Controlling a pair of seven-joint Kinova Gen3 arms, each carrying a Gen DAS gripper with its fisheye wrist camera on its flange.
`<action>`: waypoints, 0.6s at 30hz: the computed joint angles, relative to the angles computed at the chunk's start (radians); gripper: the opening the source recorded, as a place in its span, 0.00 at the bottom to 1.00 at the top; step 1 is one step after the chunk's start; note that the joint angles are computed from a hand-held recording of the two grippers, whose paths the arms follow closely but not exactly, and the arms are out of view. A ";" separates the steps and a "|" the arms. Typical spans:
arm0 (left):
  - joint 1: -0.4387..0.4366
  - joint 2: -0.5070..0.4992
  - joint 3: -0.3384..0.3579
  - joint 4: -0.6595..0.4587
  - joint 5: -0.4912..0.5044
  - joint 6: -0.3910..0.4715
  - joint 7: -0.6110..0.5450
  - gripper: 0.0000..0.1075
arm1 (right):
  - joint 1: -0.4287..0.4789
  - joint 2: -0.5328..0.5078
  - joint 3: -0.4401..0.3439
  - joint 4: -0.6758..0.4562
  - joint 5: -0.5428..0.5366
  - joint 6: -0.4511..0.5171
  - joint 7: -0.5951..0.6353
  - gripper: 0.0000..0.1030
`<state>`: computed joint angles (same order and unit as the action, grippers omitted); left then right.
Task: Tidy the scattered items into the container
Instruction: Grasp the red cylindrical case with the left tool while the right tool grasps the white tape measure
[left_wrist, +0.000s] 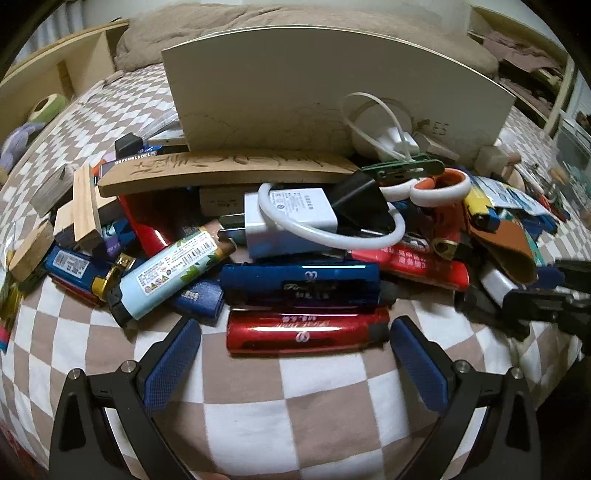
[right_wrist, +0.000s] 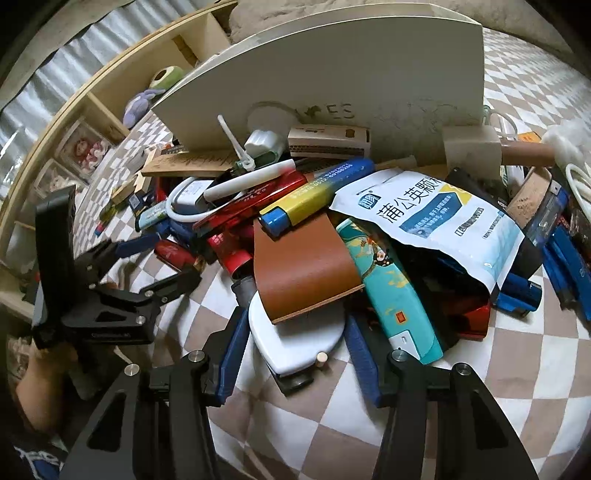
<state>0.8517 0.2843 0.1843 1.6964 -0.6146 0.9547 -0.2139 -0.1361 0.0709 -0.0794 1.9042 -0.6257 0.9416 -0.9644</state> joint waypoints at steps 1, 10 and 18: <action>0.011 0.010 0.001 -0.017 -0.001 0.013 0.018 0.96 | -0.002 0.002 0.000 0.000 -0.004 -0.003 -0.016 0.52; 0.020 0.035 -0.013 -0.052 0.008 0.041 0.022 0.93 | -0.027 -0.029 -0.008 0.035 0.016 -0.067 -0.069 0.52; 0.025 0.027 -0.012 -0.050 0.003 0.050 0.027 0.77 | -0.061 -0.075 -0.013 0.081 0.051 -0.146 -0.115 0.52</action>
<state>0.8771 0.3114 0.1719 1.6463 -0.6112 1.0043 -0.1869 -0.1976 -0.0045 -0.0922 1.9848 -0.5745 0.7960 -1.0790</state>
